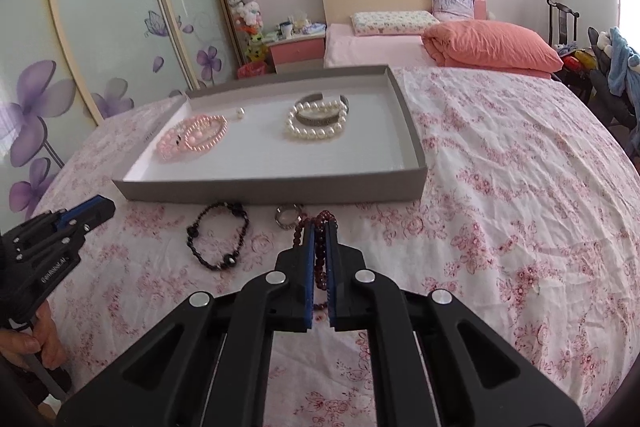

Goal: Organize jewelry
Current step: 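Carry the red strand over the tray with the right tool while the left tool carries the pendant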

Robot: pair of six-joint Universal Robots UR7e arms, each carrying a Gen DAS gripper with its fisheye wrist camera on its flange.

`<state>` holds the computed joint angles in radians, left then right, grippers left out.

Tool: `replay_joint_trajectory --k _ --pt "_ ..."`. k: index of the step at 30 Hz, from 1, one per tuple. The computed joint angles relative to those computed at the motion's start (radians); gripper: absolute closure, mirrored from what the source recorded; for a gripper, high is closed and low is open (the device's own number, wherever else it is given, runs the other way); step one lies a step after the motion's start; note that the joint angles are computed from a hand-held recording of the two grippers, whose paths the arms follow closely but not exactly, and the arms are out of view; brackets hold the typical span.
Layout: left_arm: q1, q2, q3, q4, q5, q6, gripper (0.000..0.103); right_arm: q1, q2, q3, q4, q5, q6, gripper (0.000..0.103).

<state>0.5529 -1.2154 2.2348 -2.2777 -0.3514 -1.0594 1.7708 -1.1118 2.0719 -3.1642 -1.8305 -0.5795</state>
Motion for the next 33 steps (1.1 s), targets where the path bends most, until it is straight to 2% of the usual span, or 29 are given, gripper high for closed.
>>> replay_joint_trajectory --k 6,14,18,33 --pt "-0.025 -0.01 -0.015 0.117 0.038 -0.088 0.087 0.011 -0.022 0.005 -0.019 0.06 0.007 0.098" --pt "-0.058 -0.023 -0.053 0.356 0.082 -0.275 0.087 0.023 -0.057 0.023 -0.047 0.123 0.008 0.098" --pt "-0.073 -0.032 -0.064 0.428 0.096 -0.333 0.087 0.034 -0.072 0.034 -0.074 0.148 0.004 0.098" --pt "-0.108 -0.046 -0.134 0.687 0.158 -0.54 0.087 0.081 -0.068 0.04 -0.212 0.186 -0.027 0.098"
